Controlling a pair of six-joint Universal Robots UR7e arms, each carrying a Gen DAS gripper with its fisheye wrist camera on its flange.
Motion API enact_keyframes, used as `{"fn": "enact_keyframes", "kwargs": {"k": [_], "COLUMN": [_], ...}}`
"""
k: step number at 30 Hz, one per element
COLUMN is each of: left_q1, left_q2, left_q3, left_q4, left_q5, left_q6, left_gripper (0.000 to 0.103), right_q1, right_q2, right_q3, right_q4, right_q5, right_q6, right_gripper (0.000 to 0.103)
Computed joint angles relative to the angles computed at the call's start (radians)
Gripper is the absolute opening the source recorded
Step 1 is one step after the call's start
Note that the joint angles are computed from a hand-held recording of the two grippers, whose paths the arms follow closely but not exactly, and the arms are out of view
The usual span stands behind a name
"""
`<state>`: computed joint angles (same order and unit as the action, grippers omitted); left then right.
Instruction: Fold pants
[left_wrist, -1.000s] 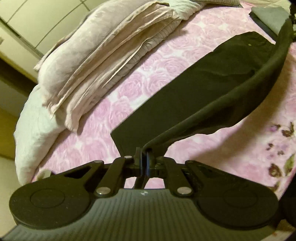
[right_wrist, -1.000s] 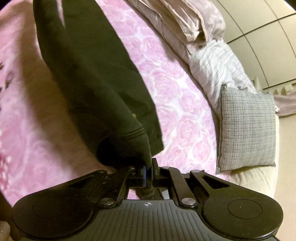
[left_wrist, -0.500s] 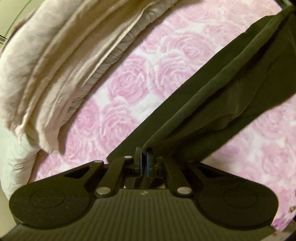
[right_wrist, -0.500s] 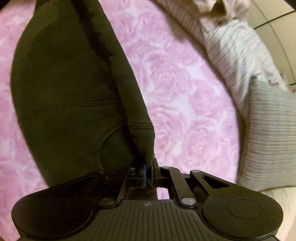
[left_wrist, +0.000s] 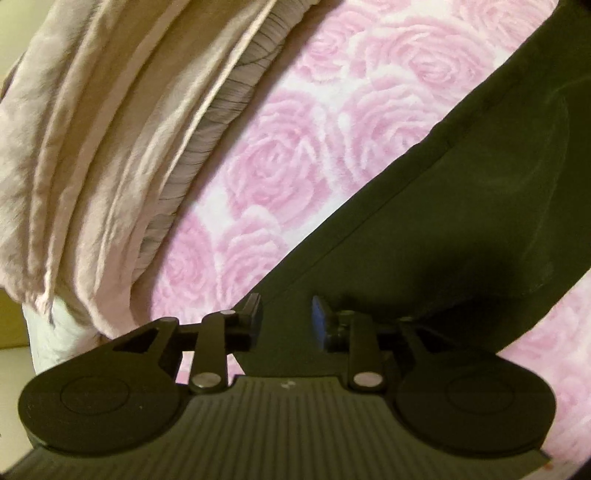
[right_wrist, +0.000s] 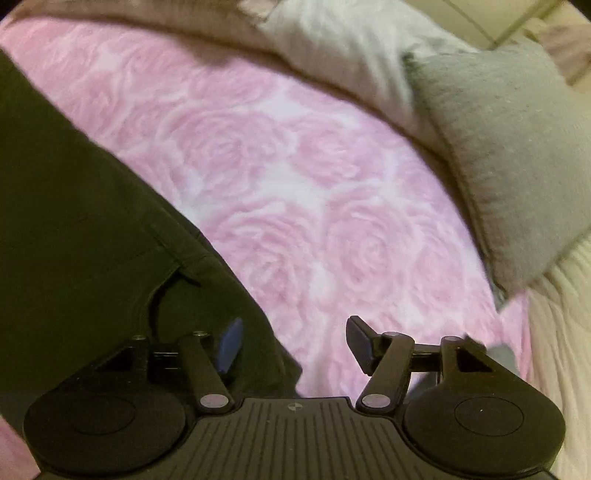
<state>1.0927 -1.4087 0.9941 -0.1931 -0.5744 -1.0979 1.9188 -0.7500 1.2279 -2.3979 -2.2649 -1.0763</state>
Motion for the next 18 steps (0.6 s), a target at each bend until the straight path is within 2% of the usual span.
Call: {"fn": "enact_keyframes", "kwargs": {"k": [3, 5, 10, 14, 18], "left_q1": [-0.041, -0.08, -0.21, -0.324, -0.378], "left_q2": [-0.005, -0.018, -0.096, -0.203, -0.293], "left_q3": [-0.017, -0.014, 0.096, 0.274, 0.434], "left_q4": [0.09, 0.152, 0.237, 0.216, 0.15], "left_q5": [-0.013, -0.031, -0.111, -0.175, -0.186], "left_q6": [-0.101, -0.177, -0.285, -0.27, -0.185], "left_gripper": [0.027, 0.027, 0.028, 0.031, 0.033], "right_q1": [0.013, 0.026, 0.055, 0.099, 0.164], "right_q2": [-0.066, -0.111, -0.198, -0.242, -0.259], "right_q3": [0.051, 0.105, 0.232, 0.33, 0.432], "right_q4": [0.027, 0.025, 0.055, 0.075, 0.06], "right_q5": [0.031, 0.052, 0.148, 0.197, 0.231], "right_q6": [0.102, 0.136, 0.241, 0.331, 0.417], "right_gripper": [0.059, 0.059, 0.059, 0.059, 0.059]}}
